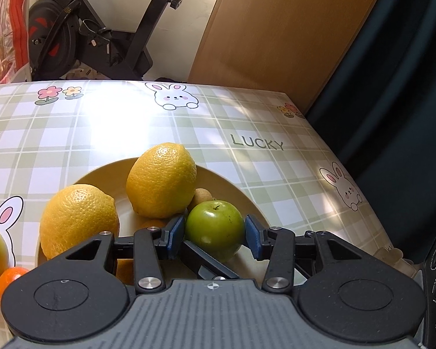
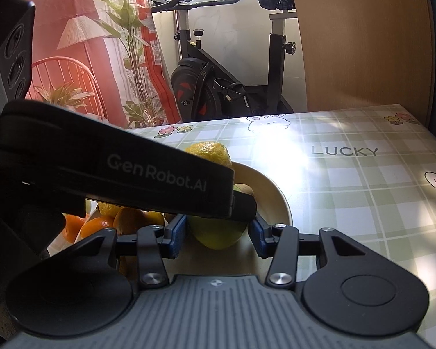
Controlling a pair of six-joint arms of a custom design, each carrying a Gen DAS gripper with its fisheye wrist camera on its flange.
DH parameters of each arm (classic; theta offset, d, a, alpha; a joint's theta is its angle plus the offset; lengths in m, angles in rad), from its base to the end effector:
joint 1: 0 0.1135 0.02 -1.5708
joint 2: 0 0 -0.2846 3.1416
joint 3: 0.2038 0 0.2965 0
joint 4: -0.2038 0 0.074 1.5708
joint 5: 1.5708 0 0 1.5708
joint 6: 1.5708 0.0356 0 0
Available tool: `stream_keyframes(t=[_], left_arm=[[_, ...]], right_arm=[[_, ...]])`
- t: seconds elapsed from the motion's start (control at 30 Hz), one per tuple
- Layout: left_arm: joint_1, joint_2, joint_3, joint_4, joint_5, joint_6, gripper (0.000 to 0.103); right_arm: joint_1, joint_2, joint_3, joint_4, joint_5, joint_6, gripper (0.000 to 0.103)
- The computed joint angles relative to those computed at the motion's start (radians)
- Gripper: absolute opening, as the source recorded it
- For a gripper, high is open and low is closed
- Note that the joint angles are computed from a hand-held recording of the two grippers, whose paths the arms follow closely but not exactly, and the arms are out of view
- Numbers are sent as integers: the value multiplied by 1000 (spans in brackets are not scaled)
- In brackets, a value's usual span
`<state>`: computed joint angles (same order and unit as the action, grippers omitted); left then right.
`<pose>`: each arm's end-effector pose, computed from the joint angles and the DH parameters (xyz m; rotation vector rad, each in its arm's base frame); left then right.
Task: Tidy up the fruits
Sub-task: 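Lift the green lime with the left gripper and carry it onto the plate, then open the left gripper to release the green lime and withdraw, then move the left gripper to the small orange tangerine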
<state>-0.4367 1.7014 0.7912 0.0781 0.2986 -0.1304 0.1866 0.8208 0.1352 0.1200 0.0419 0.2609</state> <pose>0.3176 -0.1598 0.1234 0.5133 2.3928 -0.6174 0.1784 0.0322 0.1256 0.1043 2.1411 0.2176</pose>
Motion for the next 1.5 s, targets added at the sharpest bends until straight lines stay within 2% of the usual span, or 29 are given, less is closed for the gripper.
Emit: stream_keyframes(t=[0.23,0.5,0.63,0.73,0.9,1.07,1.17,1.4,1.5], left_arm=[[-6,-32,-28,18,12,15,47],[15,-122,-74,38,27,31,47],[59,-222,-164,86,35,15,47],[107,-301,-230,88,59,23,47],[221,-415,-285,29,74,131,48],[362,-446,-278,-40,118,166,47],[432,-466,-274,-62,139,178,47],[547,-498,-263,-108,205,204,47],[606,-477,-236,-141,267,256,47]], right_arm=[[36,70,11,53,68,0,49],[-4,-33,-40,50,63,65,55],[-10,-125,-76,46,50,63,63],[-21,-214,-105,31,29,53,64],[-12,-278,-118,2,41,50,65],[-22,-272,-116,9,28,42,65],[8,-277,-116,5,67,50,65],[4,-300,-113,-30,65,60,65],[51,-342,-96,-108,138,96,65]])
